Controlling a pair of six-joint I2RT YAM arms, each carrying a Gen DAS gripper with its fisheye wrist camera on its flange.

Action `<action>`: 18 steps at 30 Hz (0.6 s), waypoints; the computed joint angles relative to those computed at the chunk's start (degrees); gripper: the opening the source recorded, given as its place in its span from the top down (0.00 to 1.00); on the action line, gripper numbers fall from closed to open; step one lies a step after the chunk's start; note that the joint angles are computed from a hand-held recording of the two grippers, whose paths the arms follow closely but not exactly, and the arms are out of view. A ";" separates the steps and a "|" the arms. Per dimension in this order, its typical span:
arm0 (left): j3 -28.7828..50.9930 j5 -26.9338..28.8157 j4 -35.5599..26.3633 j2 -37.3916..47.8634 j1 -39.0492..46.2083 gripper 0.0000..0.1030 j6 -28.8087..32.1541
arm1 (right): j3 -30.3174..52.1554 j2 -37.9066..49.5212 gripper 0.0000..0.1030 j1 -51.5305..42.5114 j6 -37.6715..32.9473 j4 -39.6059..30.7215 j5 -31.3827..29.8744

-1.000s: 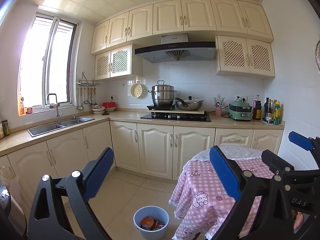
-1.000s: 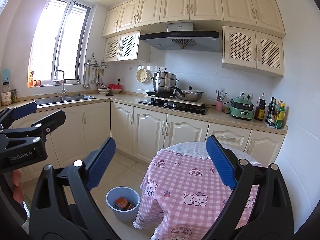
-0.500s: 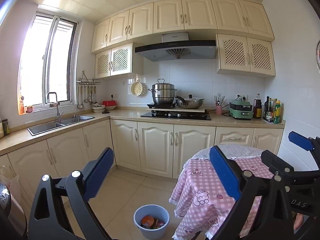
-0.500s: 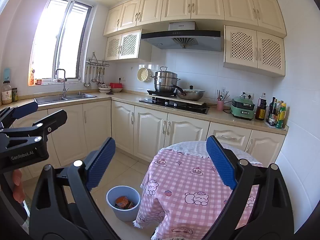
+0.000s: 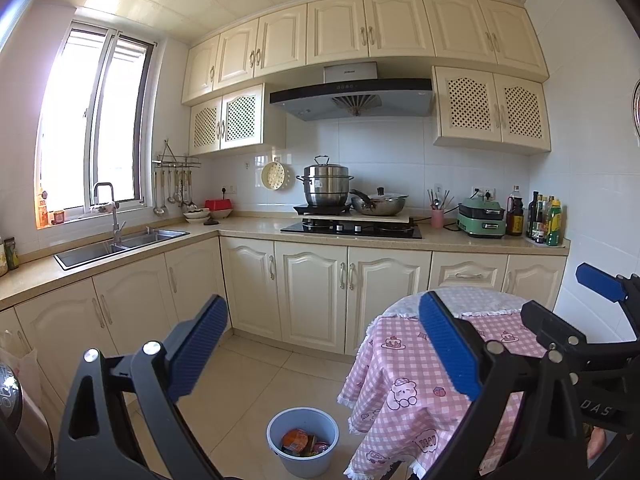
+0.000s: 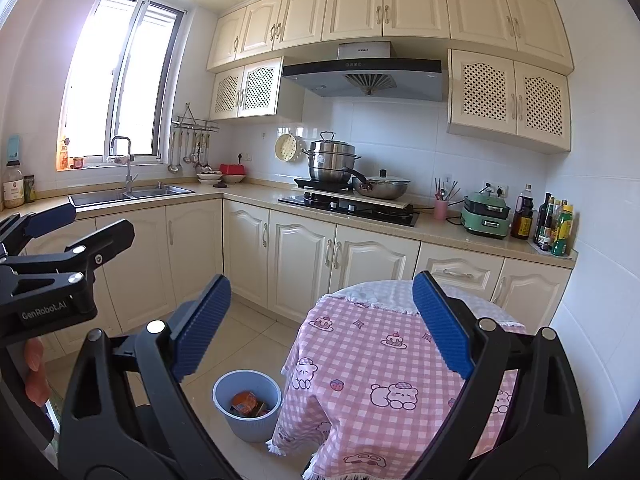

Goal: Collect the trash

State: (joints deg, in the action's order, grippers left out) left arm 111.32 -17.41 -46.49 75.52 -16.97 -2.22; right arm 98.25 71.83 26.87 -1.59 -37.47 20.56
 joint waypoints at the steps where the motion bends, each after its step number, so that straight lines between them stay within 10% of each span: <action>1: 0.05 0.09 -0.03 0.04 0.07 0.08 -0.01 | 0.06 0.03 0.12 -0.04 -0.07 0.00 -0.03; 18: -0.37 -0.36 -0.03 -0.11 -0.39 0.08 0.00 | -0.03 0.13 0.12 0.72 0.01 -0.06 0.76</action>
